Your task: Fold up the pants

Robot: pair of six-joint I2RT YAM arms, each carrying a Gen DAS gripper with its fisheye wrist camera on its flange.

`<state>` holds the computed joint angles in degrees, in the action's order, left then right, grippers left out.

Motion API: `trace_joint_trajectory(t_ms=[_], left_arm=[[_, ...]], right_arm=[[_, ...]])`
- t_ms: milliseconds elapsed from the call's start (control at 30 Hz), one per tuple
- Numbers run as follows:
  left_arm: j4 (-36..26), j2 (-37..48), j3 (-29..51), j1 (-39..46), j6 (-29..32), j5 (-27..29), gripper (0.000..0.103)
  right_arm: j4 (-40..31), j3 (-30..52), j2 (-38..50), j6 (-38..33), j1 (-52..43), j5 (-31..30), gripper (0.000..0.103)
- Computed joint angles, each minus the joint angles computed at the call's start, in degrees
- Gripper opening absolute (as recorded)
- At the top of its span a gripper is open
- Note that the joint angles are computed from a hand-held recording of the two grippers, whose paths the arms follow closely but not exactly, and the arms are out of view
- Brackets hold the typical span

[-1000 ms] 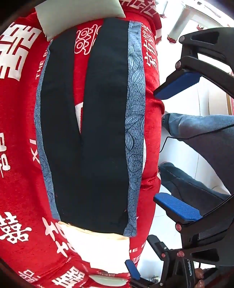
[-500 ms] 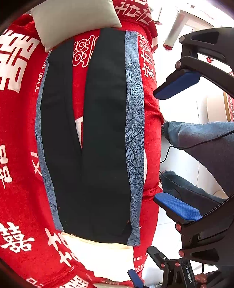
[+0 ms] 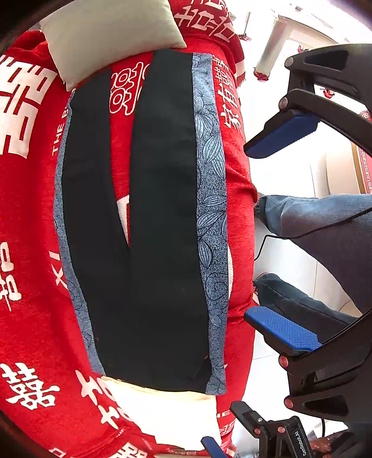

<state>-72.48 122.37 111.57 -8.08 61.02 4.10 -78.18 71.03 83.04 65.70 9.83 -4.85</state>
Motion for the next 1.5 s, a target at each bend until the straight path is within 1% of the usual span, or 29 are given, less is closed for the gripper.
trace_joint_trajectory(t_ms=[333,933,1267,1500], left_arm=[[-0.35,0.98,1.26,0.67,-2.16,-0.4,0.103],[-0.58,1.58,2.24,0.91,-2.33,-0.35,0.103],[-0.58,2.21,3.42,1.04,-2.6,-0.39,0.103],[0.12,1.49,2.3,0.59,-3.44,-1.04,0.103]], right_arm=[[0.47,0.03,0.52,-0.27,0.51,-0.43,0.103],[0.83,-1.12,-0.69,1.07,0.38,-0.58,0.103],[0.88,-1.26,-0.84,0.23,-0.54,-0.51,0.103],[1.43,-1.56,-0.81,-0.25,-1.07,-0.79,0.103]])
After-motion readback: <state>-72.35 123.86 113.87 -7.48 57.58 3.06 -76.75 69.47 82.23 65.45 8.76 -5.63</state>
